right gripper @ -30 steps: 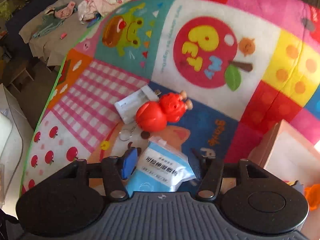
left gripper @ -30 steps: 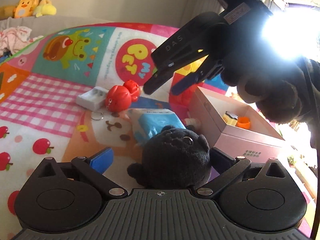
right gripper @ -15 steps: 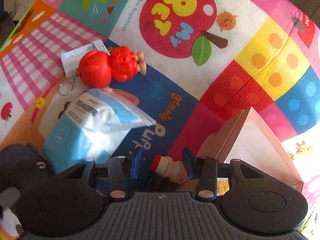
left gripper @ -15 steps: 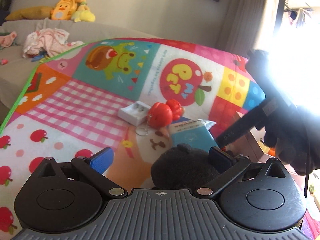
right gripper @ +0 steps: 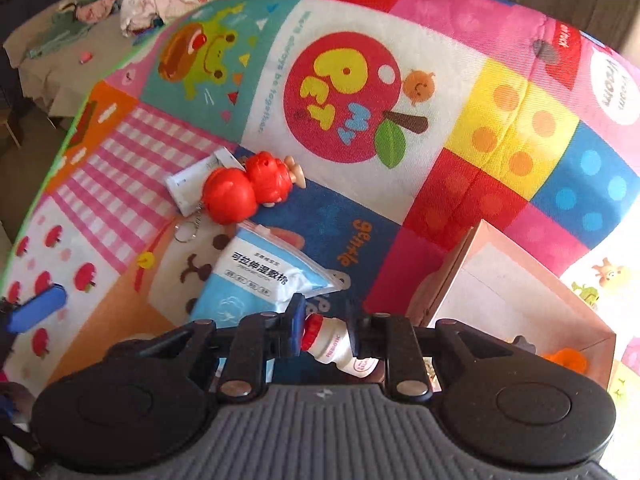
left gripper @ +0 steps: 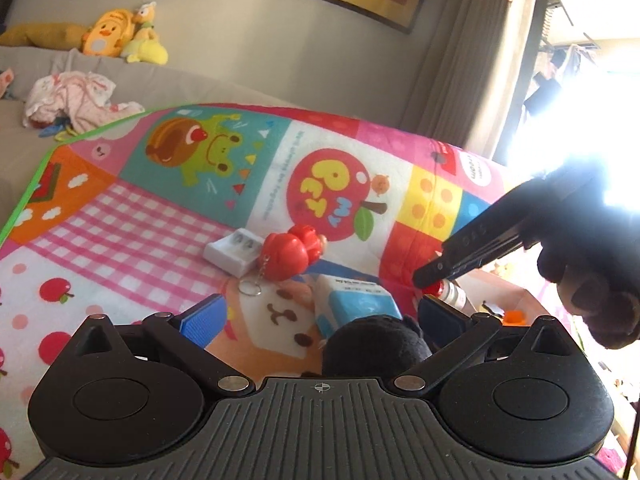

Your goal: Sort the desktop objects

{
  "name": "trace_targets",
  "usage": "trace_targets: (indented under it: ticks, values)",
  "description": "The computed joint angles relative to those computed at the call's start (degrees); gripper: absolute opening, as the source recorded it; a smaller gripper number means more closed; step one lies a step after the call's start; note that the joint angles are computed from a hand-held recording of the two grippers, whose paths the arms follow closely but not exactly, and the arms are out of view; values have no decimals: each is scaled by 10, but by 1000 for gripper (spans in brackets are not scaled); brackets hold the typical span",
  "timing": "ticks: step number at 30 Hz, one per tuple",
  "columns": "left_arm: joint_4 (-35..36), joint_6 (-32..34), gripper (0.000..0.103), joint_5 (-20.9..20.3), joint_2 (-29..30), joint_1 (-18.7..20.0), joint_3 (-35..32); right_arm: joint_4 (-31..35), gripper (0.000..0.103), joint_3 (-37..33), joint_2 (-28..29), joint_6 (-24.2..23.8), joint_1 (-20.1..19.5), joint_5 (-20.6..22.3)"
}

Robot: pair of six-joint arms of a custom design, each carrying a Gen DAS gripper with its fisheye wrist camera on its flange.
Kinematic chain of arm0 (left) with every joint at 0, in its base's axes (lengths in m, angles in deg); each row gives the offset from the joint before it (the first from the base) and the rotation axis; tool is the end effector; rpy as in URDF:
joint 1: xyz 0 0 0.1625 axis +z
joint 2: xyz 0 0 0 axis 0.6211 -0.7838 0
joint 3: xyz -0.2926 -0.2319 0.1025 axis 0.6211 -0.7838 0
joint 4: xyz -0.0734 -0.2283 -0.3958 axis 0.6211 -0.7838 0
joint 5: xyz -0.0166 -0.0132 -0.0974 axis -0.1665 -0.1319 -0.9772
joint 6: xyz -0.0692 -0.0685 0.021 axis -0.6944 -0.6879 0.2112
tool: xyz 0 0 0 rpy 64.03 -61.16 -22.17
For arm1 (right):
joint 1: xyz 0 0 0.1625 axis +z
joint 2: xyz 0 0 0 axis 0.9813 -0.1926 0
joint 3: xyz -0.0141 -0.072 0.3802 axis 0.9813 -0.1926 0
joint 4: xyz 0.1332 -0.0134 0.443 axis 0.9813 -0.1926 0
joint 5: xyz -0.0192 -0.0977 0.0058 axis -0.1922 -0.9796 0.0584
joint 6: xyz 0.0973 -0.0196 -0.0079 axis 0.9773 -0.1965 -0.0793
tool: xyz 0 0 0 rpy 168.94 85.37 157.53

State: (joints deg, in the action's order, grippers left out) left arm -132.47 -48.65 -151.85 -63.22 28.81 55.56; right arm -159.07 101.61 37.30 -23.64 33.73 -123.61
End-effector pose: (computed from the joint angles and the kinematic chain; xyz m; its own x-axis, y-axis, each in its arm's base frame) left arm -0.0189 -0.4856 0.2219 -0.8930 0.1720 -0.4158 0.4492 0.3949 -0.8014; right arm 0.3402 -0.6297 0.0628 -0.6569 -0.3518 0.6669 -0.6053 0.7734 -0.1882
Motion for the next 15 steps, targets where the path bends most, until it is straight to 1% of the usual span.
trace_targets:
  ticks: [4, 6, 9, 10, 13, 15]
  values:
    - [4, 19, 103, -28, -4, -1, 7, -32, 21, 116, -107, 53, -18, 120]
    - [11, 21, 103, -27, -8, -8, 11, -58, 21, 180, -155, 74, -39, 176]
    - [6, 27, 103, -15, -16, -26, 25, -98, 21, 263, -207, 95, -69, 215]
    - [8, 25, 103, -14, -21, -31, 31, -116, 21, 295, -225, 105, -85, 227]
    - [37, 21, 103, -14, -36, -50, 47, -157, 21, 356, -257, 129, -131, 265]
    - [54, 27, 103, -8, -42, -67, 57, -194, 22, 390, -273, 132, -159, 286]
